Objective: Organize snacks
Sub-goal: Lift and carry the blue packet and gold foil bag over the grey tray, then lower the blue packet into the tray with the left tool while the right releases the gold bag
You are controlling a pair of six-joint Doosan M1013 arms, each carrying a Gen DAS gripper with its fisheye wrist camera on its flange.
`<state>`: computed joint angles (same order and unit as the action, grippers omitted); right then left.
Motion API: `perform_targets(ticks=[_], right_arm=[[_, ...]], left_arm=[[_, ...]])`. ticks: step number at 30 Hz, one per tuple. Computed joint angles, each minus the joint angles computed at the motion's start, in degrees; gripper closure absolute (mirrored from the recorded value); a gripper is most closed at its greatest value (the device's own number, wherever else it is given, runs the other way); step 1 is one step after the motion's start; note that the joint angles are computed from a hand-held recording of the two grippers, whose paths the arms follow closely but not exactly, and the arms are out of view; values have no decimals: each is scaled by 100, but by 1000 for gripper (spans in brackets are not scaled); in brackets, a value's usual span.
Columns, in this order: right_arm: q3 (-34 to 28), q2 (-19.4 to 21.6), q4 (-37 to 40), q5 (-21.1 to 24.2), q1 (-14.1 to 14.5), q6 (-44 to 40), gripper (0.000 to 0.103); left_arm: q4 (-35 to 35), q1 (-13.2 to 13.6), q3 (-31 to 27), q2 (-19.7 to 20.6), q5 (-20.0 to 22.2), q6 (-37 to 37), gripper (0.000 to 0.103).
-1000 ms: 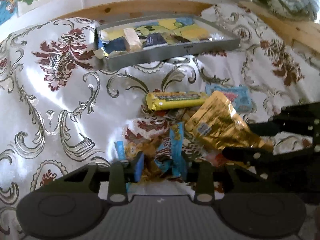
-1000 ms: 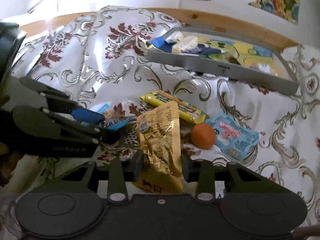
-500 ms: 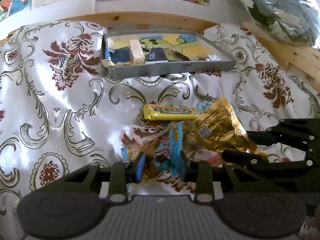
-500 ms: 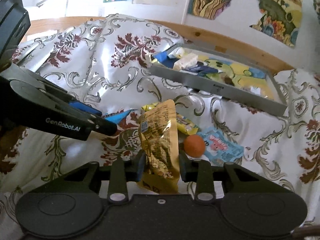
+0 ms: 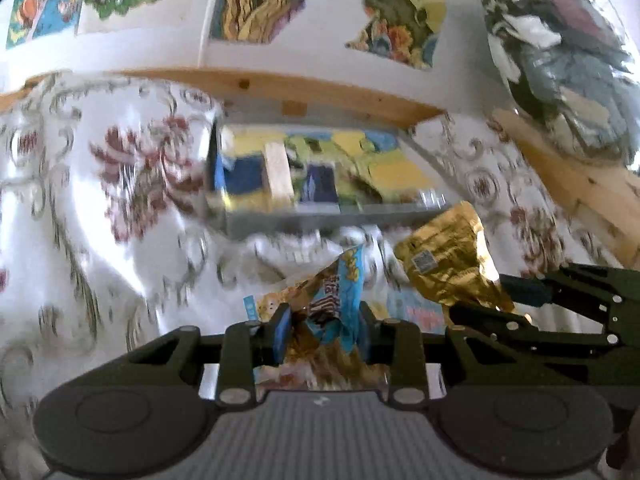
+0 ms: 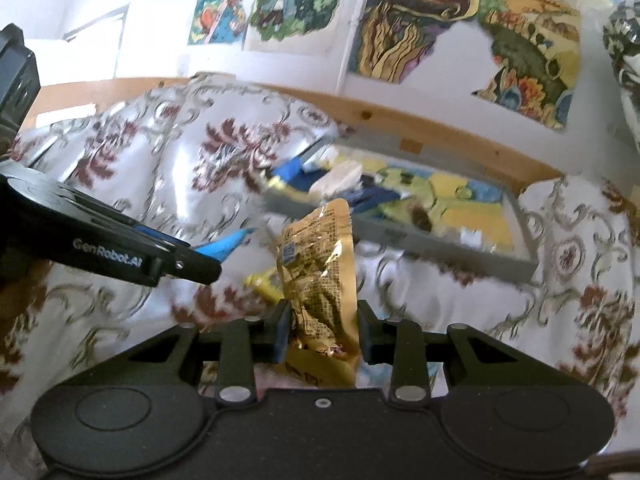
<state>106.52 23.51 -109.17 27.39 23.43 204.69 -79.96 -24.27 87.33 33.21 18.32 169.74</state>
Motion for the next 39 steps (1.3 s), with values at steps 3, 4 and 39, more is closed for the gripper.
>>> perform_targets(ticks=[3, 4, 39], right_arm=[[-162, 26, -176, -124, -172, -47, 68], [-242, 51, -223, -176, -239, -114, 68], [-2128, 1119, 2931, -829, -1369, -2313, 67]], left_arm=[[234, -19, -384, 150, -82, -205, 67], [351, -27, -517, 205, -100, -339, 67], [6000, -512, -3802, 1964, 645, -5423, 67]])
